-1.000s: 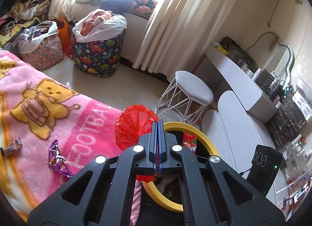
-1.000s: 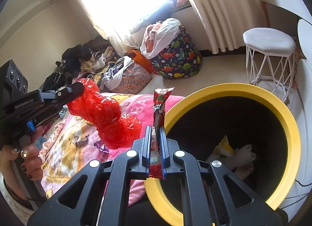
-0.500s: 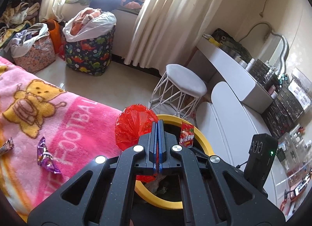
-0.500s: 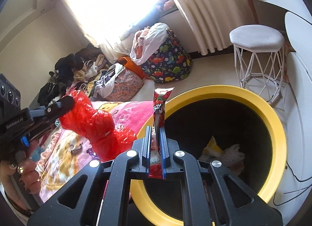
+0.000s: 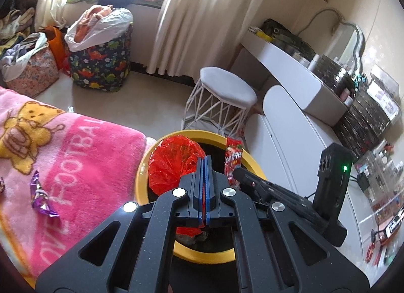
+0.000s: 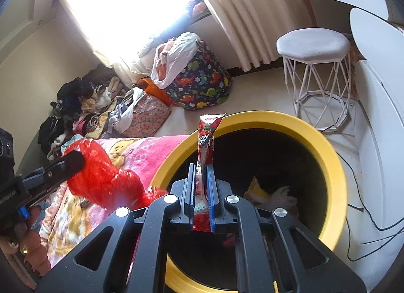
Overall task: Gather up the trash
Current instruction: 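Carry the red mesh bag and red wrapper in both tools over the bin, then open both tools to drop the mesh bag and wrapper into the bin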
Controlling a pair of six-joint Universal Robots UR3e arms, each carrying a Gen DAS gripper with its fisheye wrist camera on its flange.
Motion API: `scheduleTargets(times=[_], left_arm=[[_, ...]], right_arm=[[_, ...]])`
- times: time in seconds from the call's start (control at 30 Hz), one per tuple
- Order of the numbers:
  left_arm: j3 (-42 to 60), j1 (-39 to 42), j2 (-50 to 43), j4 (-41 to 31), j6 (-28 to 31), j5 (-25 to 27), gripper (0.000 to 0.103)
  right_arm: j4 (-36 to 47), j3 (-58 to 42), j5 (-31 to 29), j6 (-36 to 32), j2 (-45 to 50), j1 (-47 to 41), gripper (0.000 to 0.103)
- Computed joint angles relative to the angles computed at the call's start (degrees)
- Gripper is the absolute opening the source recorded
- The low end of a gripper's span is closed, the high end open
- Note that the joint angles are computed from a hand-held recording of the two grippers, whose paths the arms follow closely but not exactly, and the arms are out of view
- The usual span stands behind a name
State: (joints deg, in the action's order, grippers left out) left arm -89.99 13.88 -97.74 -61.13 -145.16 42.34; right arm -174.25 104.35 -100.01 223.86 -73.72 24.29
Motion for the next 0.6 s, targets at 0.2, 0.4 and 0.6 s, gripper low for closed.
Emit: scheduleTargets(times=[0.2, 0.4, 0.6], left_arm=[[-1.0, -1.7, -0.2, -0.2, 1.1, 0.8, 0.000], [-1.3, -3.7, -0.8, -1.4, 2.3, 1.9, 0.005], [-3.2, -3.5, -0.2, 1.4, 0.9, 3.1, 0.056]], right_arm=[[-0.4, 3.2, -0.1, 1.5, -1.9, -1.5, 0.010], [-0.6, 6.0, -0.3, 2.9, -3.5, -2.5, 0.010], [0.4, 5.9, -1.6, 4.6, -3.7, -1.9, 0.038]])
